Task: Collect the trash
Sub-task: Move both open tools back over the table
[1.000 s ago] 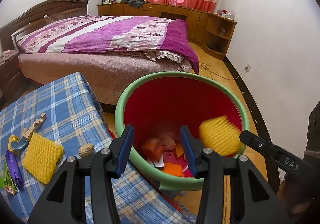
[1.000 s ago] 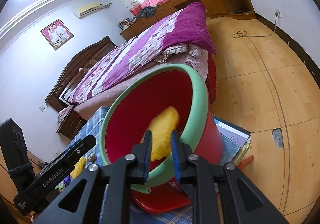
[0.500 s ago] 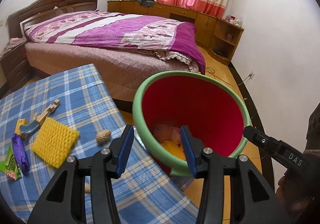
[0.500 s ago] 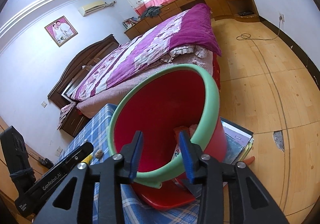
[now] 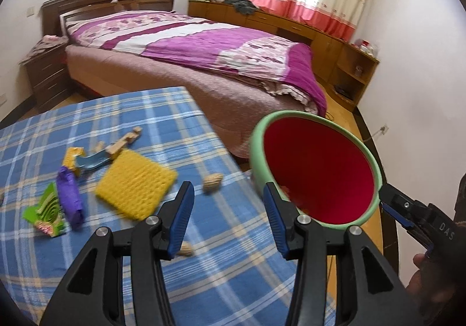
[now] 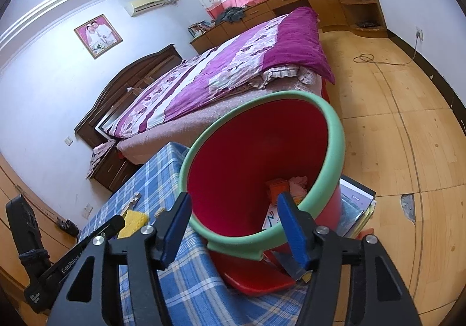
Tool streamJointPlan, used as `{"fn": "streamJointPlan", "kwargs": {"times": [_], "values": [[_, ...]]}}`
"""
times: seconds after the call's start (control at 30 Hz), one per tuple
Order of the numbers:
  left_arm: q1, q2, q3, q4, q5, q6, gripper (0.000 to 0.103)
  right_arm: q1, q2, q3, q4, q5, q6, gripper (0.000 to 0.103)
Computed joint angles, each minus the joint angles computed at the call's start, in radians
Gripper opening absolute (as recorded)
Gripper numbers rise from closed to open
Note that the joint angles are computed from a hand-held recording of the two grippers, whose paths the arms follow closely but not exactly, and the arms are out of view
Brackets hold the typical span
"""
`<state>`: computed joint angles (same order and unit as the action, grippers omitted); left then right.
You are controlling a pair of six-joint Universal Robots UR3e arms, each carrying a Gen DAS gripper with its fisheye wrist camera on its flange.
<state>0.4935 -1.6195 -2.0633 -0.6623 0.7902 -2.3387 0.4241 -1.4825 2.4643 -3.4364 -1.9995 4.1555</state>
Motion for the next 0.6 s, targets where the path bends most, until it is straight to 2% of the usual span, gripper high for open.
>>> {"fn": "streamJointPlan", "kwargs": {"times": [0.3, 0.6], "values": [[0.113, 0.002, 0.008, -0.015, -0.003, 0.025, 0.051, 0.065, 0.037, -0.122, 0.106, -0.018, 0.002, 0.068], [0.211, -0.064, 0.048, 0.061, 0.031, -0.006, 0.054, 0.108, 0.098, -0.245, 0.194, -0.01, 0.0, 0.074]]}}
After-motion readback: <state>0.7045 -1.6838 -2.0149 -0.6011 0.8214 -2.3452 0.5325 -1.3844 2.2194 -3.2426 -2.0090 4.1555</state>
